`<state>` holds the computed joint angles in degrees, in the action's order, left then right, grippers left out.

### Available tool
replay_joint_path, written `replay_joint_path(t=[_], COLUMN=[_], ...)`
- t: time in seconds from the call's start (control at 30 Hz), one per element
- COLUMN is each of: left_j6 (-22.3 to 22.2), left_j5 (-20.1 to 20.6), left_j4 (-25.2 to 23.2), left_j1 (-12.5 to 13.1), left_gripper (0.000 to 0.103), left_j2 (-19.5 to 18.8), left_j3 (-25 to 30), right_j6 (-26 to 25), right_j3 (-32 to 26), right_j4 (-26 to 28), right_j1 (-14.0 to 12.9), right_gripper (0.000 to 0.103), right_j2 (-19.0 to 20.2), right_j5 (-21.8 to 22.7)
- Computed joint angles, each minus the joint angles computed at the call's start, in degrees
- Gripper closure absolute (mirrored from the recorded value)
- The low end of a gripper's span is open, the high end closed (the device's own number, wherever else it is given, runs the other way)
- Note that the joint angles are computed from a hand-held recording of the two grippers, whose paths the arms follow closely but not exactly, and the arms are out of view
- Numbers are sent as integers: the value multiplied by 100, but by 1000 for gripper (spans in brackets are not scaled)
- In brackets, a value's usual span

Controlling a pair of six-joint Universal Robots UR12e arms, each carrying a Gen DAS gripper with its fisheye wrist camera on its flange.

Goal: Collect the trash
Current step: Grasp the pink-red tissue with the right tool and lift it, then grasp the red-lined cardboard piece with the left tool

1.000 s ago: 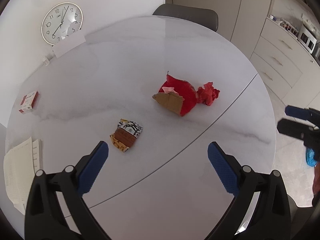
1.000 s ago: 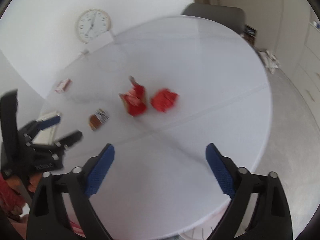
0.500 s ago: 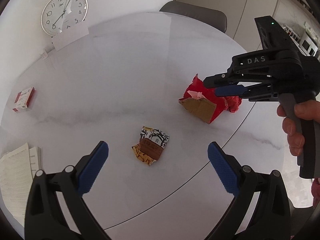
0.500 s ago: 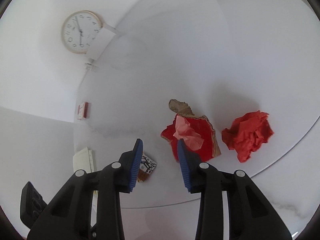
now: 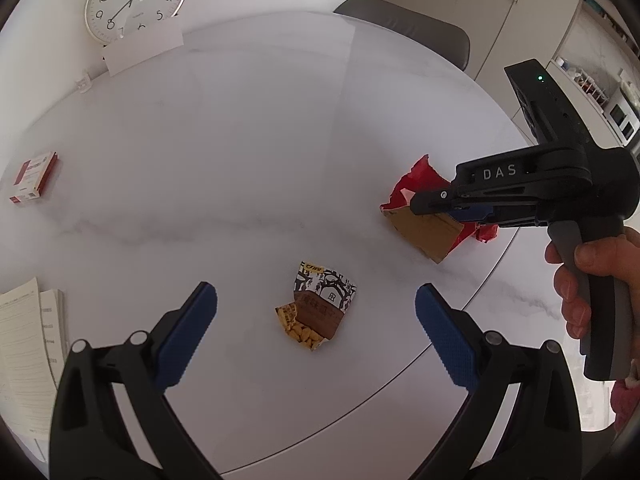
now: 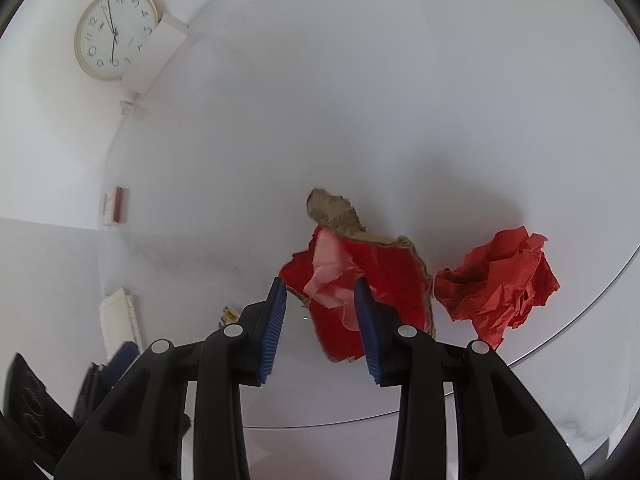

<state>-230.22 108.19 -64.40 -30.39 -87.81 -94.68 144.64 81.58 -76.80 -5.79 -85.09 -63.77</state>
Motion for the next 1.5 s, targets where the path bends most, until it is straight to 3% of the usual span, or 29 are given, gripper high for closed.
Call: replay_joint_path(t=[0.03, 0.23, 0.57, 0.83, 1.07, 1.27, 1.5], left_j6=[-11, -69, 88, 230, -443, -1008, -1021], left_j5=[6, -42, -45, -387, -1097, -1209, -1023], left_j4=[-4, -25, 122, 568, 1015, 823, 424], left_j1=[-5, 13, -20, -20, 181, 252, 223], left_gripper=[8, 8, 8, 8, 8, 8, 10], left_j2=[-2, 23, -19, -247, -733, -1114, -1332], left_j3=[0, -27, -41, 78, 425, 731, 925], right_j6=[-37, -189, -117, -368, -654, -624, -569], right_j3=[26, 125, 76, -104, -285, -191, 55], right_j4=[-43, -165, 114, 561, 387, 261, 209], right_j1=[13, -3, -262, -505, -939, -1457, -1938], right_gripper=[76, 88, 88, 88, 88, 88, 88], right_j2=[-17, -100, -58, -128, -387, -584, -743], right_j5=[-43, 10, 727, 1710, 1974, 1893, 1766])
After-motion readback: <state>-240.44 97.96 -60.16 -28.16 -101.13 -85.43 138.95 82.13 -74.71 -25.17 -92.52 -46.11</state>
